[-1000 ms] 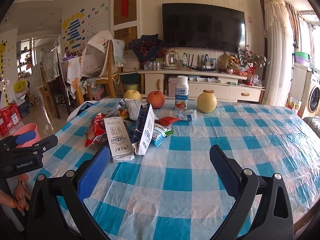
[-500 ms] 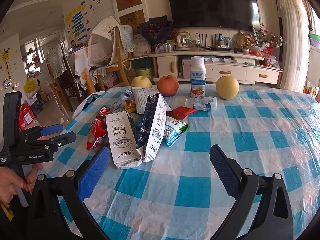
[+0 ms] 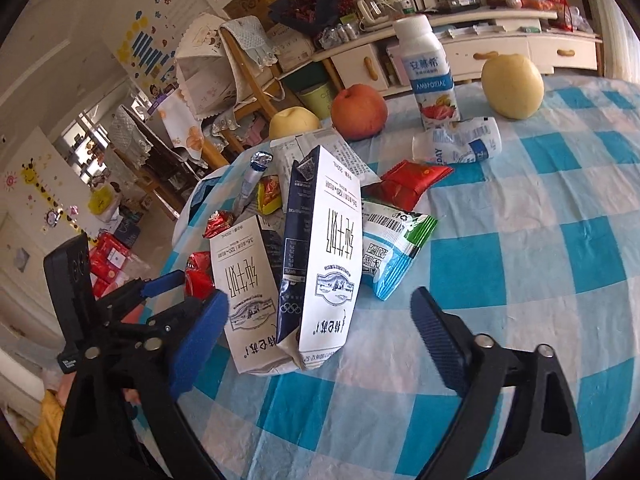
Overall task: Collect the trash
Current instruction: 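Grasp the red Tai wrapper with the left gripper while the right grasps the milk carton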
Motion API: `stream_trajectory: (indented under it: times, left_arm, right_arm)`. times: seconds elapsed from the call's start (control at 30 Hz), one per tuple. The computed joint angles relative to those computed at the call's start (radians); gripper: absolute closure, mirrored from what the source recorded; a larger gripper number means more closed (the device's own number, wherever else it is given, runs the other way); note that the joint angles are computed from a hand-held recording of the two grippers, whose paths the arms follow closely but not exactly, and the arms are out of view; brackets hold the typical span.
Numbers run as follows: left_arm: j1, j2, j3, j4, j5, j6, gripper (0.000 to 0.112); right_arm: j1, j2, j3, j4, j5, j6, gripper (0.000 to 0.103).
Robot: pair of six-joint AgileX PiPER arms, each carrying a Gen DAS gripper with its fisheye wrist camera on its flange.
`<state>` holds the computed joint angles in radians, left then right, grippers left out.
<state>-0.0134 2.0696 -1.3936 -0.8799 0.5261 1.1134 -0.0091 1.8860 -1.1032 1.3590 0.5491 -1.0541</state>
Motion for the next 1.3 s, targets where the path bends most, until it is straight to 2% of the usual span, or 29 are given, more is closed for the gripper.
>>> stream_trajectory:
  times: [0.03,0.13,0.33,0.47,0.53,0.63,0.7,0.8,0.93,1.03,1.1,1.17,1.23,1.3]
  left_arm:
    - [0.002,0.008,-0.008,-0.012,0.011,0.009,0.028]
    - [0.010,0.035,-0.046,-0.041,0.039,0.038,0.028]
    - [0.011,0.052,-0.071,-0.059,0.068,0.014,0.028]
    - [0.006,0.046,-0.063,-0.049,0.070,0.011,0.028]
    - [0.002,0.048,-0.072,-0.017,0.070,-0.023,0.027]
    - [-0.006,0.061,-0.091,0.046,0.037,-0.108,0.017]
    - [0.001,0.078,-0.114,0.045,0.049,-0.139,0.016]
    - [-0.003,0.077,-0.112,0.042,0.025,-0.141,0.016]
    - [-0.006,0.095,-0.129,0.043,0.043,-0.166,0.016]
    - [-0.018,0.110,-0.144,0.061,0.061,-0.209,0.021]
    - [-0.037,0.109,-0.142,0.115,0.048,-0.263,0.030]
    - [-0.054,0.096,-0.124,0.152,0.013,-0.313,0.032]
    - [-0.055,0.092,-0.126,0.185,0.013,-0.387,0.034]
    - [-0.056,0.083,-0.114,0.207,0.002,-0.444,0.036]
  right_arm:
    - [-0.008,0.016,-0.014,0.003,0.019,0.010,0.026]
    - [0.002,0.029,-0.041,-0.021,0.002,0.024,0.027]
    - [0.060,0.032,-0.082,-0.066,-0.062,0.025,0.027]
    - [0.103,0.049,-0.113,-0.151,-0.128,0.069,0.027]
    - [0.127,0.067,-0.140,-0.277,-0.160,0.185,0.033]
    - [0.139,0.096,-0.172,-0.421,-0.170,0.315,0.038]
    - [0.149,0.093,-0.170,-0.494,-0.194,0.376,0.040]
    - [0.141,0.094,-0.169,-0.448,-0.193,0.331,0.043]
    - [0.142,0.099,-0.176,-0.485,-0.190,0.365,0.054]
    - [0.153,0.089,-0.169,-0.541,-0.210,0.410,0.059]
    - [0.158,0.082,-0.164,-0.564,-0.224,0.425,0.063]
    - [0.161,0.077,-0.160,-0.587,-0.236,0.441,0.067]
    - [0.160,0.073,-0.156,-0.624,-0.247,0.478,0.076]
    - [0.153,0.072,-0.156,-0.616,-0.246,0.477,0.077]
